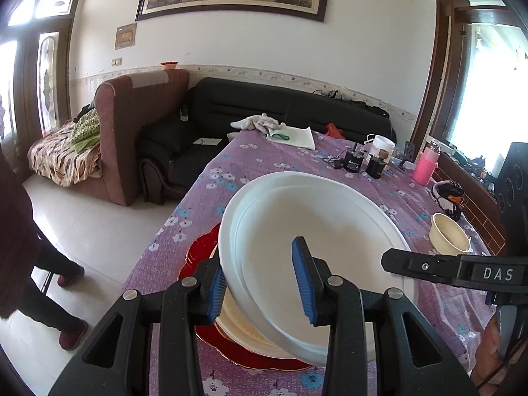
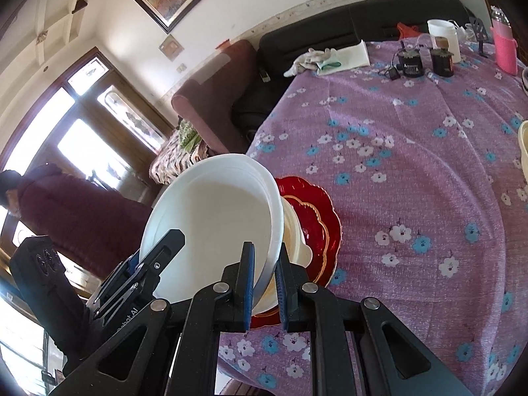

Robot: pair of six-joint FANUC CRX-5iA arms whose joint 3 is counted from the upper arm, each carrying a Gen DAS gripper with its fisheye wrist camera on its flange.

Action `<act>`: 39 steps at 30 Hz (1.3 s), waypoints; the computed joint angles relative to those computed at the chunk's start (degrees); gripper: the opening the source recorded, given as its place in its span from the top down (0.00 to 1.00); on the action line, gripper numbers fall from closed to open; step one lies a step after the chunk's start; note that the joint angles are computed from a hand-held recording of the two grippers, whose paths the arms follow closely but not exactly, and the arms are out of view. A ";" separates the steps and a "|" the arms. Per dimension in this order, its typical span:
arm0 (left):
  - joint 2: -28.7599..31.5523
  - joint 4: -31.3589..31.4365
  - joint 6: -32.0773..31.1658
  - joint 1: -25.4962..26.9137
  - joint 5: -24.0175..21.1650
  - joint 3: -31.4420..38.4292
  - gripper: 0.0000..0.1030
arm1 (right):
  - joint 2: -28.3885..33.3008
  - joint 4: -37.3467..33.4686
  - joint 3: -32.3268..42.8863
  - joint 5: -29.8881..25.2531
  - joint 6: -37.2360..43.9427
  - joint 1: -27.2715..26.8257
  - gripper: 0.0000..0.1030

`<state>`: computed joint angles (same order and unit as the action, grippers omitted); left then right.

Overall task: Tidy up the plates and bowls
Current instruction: 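Lower the white bowl onto the stacked bowls and open both tools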

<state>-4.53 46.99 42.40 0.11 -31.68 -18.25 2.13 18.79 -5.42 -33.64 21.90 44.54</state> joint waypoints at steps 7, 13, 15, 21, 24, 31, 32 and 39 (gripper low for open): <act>0.98 -1.00 1.32 0.63 -0.38 0.61 0.66 | 1.75 -1.49 1.79 -1.26 1.55 -0.14 0.87; 1.64 -1.35 1.85 0.84 -0.73 0.90 0.66 | 2.40 -1.85 2.47 -1.88 1.91 -0.01 0.87; 1.79 -1.52 1.98 0.90 -0.90 0.99 0.66 | 2.56 -1.97 2.64 -2.04 1.95 -0.01 0.87; 2.34 -2.22 2.76 0.99 -1.13 1.32 0.66 | 2.94 -2.21 2.98 -2.32 2.07 -0.11 0.87; 2.58 -2.51 3.13 1.01 -1.13 1.44 0.66 | 3.14 -2.20 3.25 -2.53 2.14 -0.08 0.87; 3.24 -3.38 4.07 1.00 -1.35 2.06 0.66 | 3.66 -3.14 3.86 -2.85 2.92 -0.27 0.87; 3.35 -3.52 4.19 1.00 -1.36 2.11 0.66 | 3.72 -3.20 3.91 -2.88 2.97 -0.28 0.87; 5.13 -2.22 3.37 0.93 -2.16 2.47 0.66 | 4.25 -0.47 3.74 -3.54 1.52 0.15 0.87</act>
<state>0.60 44.77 45.77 1.04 -33.83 -15.78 6.38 18.32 -1.68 -37.18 23.42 44.69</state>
